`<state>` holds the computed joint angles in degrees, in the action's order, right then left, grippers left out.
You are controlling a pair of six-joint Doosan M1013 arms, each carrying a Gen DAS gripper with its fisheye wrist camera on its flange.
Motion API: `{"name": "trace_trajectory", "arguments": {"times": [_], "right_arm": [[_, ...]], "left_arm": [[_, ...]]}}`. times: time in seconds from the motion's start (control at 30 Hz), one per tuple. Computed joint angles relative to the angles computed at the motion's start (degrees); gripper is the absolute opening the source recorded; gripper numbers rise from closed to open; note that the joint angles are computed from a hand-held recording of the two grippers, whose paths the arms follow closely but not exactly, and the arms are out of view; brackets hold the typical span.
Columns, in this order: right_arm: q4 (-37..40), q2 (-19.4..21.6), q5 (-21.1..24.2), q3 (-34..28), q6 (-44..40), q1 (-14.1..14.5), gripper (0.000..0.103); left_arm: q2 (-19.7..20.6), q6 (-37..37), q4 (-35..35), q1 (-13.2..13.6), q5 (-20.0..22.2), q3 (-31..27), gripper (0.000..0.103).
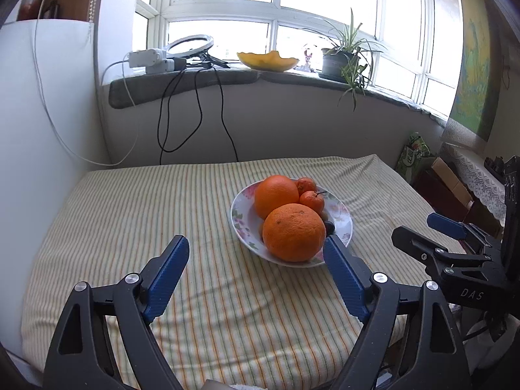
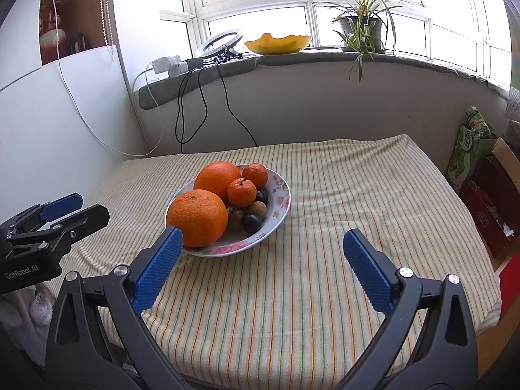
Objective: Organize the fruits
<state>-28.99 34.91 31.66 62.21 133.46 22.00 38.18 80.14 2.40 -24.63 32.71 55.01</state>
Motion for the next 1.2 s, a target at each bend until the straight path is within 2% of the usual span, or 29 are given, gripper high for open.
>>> {"name": "trace_trajectory", "arguments": {"times": [0.33, 1.2], "right_arm": [[-1.9, -0.3, 0.6, 0.6, 2.6, 0.2, 0.101], [-2.3, 0.0, 1.3, 0.1, 2.5, 0.7, 0.101]], "left_arm": [[-1.5, -4.4, 5.8, -0.6, -0.9, 3.3, 0.085], [-2.2, -6.0, 7.6, -0.7, -2.1, 4.2, 0.085]]}}
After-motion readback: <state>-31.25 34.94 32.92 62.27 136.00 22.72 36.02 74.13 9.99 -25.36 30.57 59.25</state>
